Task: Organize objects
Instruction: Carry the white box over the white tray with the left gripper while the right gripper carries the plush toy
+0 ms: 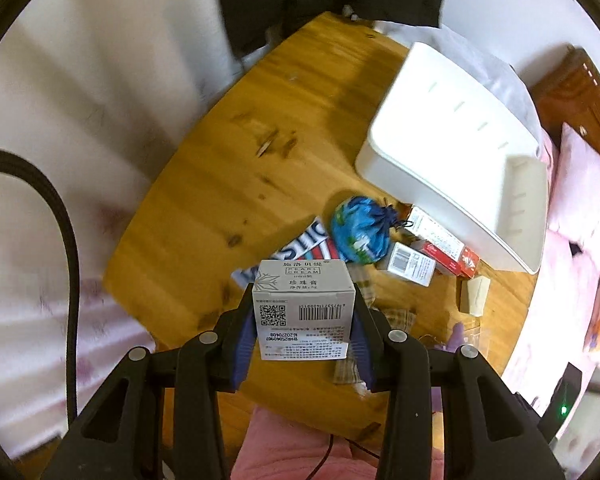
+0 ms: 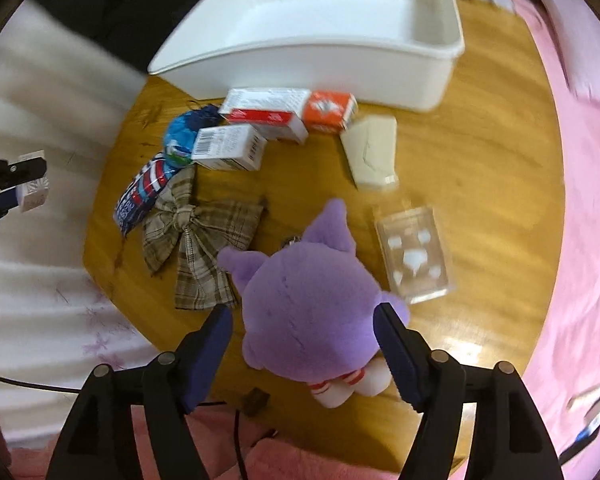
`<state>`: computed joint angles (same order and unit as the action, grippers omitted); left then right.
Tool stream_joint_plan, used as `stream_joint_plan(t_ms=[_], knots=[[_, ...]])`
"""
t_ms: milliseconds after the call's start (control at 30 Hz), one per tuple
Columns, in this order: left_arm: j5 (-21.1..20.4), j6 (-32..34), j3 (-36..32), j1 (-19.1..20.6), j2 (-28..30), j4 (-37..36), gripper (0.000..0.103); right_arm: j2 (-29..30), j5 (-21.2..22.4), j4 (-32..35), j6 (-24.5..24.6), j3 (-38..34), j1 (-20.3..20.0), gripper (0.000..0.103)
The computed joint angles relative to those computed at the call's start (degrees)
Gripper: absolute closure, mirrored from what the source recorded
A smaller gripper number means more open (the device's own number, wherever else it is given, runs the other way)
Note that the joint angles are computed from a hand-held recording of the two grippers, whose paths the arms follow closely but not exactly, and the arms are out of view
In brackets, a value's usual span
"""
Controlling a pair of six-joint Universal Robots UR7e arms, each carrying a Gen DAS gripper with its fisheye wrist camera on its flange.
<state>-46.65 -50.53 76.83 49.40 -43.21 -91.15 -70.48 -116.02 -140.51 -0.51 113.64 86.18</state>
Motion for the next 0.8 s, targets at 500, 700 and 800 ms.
stream_joint_plan(t_ms=[500, 700, 800], knots=[[1.93, 23.59, -8.9, 0.54, 6.03, -4.33, 0.058, 4.86, -1.85, 7.27, 24.03, -3.28, -1.15, 0.017], [1.54, 31.51, -13.19, 1.28, 9.2, -4.75, 0.058, 5.93, 1.21, 5.99, 29.85, -2.76, -1.98, 0.017], [1.06, 34.67, -15.44, 1.77, 10.85, -4.62, 0.058, 6.44, 0.02, 4.93, 32.14, -2.53, -1.21, 0.017]])
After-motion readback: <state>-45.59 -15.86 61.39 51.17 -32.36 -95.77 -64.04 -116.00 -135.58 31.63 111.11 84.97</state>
